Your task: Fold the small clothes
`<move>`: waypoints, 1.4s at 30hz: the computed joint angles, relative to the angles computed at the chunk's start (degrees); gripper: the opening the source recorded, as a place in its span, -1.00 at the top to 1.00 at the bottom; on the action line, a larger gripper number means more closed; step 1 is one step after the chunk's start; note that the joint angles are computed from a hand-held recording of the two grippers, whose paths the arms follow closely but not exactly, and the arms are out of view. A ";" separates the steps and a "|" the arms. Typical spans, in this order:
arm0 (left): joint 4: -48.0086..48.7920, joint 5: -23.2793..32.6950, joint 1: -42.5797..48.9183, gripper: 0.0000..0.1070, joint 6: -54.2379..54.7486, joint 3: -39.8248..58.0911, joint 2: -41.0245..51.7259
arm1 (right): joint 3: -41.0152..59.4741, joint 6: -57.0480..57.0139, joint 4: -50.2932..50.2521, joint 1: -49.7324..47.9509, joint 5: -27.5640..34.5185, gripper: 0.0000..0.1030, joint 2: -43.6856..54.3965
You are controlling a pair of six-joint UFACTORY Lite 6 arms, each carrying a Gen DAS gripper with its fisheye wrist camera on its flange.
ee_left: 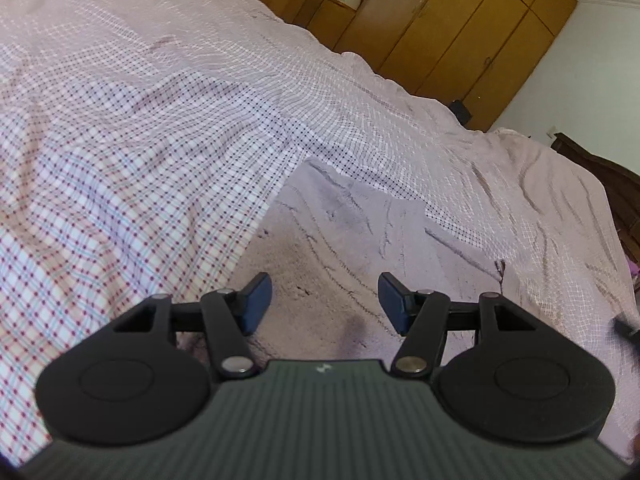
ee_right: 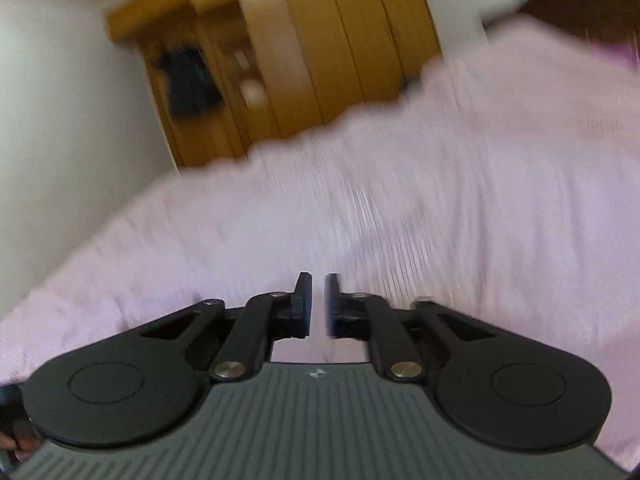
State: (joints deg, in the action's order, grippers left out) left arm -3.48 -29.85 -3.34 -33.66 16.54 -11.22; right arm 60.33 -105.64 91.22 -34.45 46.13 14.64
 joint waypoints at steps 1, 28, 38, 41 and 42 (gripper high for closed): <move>-0.76 0.15 -0.31 -0.14 0.54 0.05 -0.02 | 1.61 0.15 -0.40 0.72 -0.54 -0.38 2.92; 4.60 -3.15 0.42 -0.15 -2.29 -0.24 0.90 | 3.81 -11.47 13.78 4.22 -2.13 0.92 0.80; 2.70 -3.72 -0.42 -0.15 -0.30 0.79 2.78 | -1.54 -19.87 6.90 -5.08 1.24 0.92 -0.06; -3.87 -4.69 -3.62 -0.15 5.77 2.20 5.88 | 2.14 -20.53 4.59 -3.61 -4.97 0.92 6.90; -8.02 -4.76 -5.47 -0.17 9.36 2.75 6.44 | 3.36 -21.11 4.64 -3.07 -6.58 0.92 8.80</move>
